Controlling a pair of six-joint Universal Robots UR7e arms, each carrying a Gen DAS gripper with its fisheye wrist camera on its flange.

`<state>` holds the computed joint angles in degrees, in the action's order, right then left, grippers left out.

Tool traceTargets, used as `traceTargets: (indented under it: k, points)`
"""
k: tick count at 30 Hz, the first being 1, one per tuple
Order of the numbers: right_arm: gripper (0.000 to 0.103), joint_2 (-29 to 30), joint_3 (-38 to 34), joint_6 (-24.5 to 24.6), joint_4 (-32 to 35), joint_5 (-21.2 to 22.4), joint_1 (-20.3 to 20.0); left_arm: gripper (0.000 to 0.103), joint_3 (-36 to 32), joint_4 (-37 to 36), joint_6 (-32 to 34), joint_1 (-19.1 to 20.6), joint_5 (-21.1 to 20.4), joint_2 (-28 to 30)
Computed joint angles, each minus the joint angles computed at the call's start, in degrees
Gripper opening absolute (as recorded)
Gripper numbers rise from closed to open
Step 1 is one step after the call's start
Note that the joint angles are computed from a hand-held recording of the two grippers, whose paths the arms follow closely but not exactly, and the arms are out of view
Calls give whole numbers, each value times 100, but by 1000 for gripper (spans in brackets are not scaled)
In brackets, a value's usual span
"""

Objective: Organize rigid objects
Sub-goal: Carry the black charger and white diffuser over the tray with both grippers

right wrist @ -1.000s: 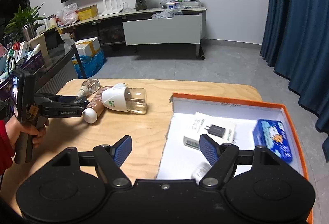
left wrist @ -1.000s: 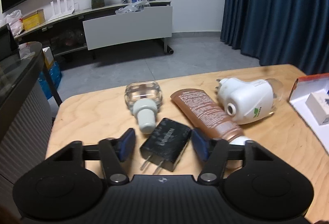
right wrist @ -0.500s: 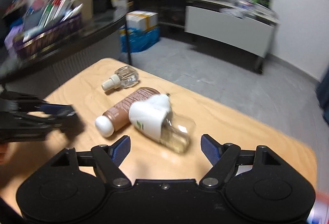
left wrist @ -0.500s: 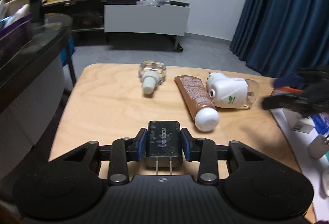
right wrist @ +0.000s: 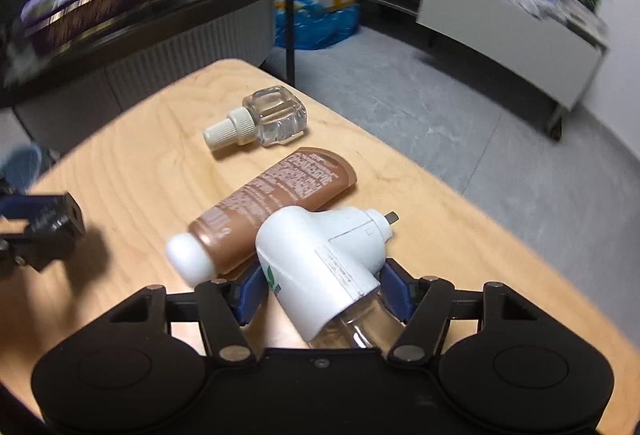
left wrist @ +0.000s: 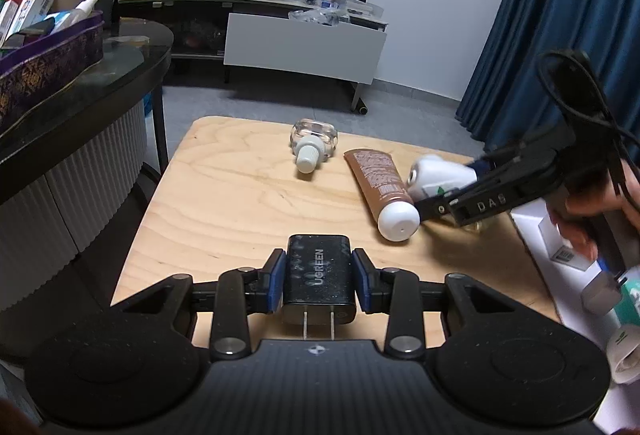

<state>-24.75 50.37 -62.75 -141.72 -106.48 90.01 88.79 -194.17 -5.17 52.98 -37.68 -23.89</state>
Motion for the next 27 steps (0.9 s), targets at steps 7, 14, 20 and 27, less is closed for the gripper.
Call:
traceTargets:
  k: [7,14,20,27]
  points:
    - [72,-1172,1934,857,-1275,371,-107,36,131,-97,-182,-222,114,15]
    - [66,-2486,3856,1546,-3017,801,-299,36,48,-145,-230,-586,-31,181]
    - [66,-3397,4769,1943,-3847,971,-600,36,-323,79,-153,-895,-419,467]
    - [66,-3999,5125,2143,-4523,829,-904,36,-1432,874,-14,-949,-1066,944]
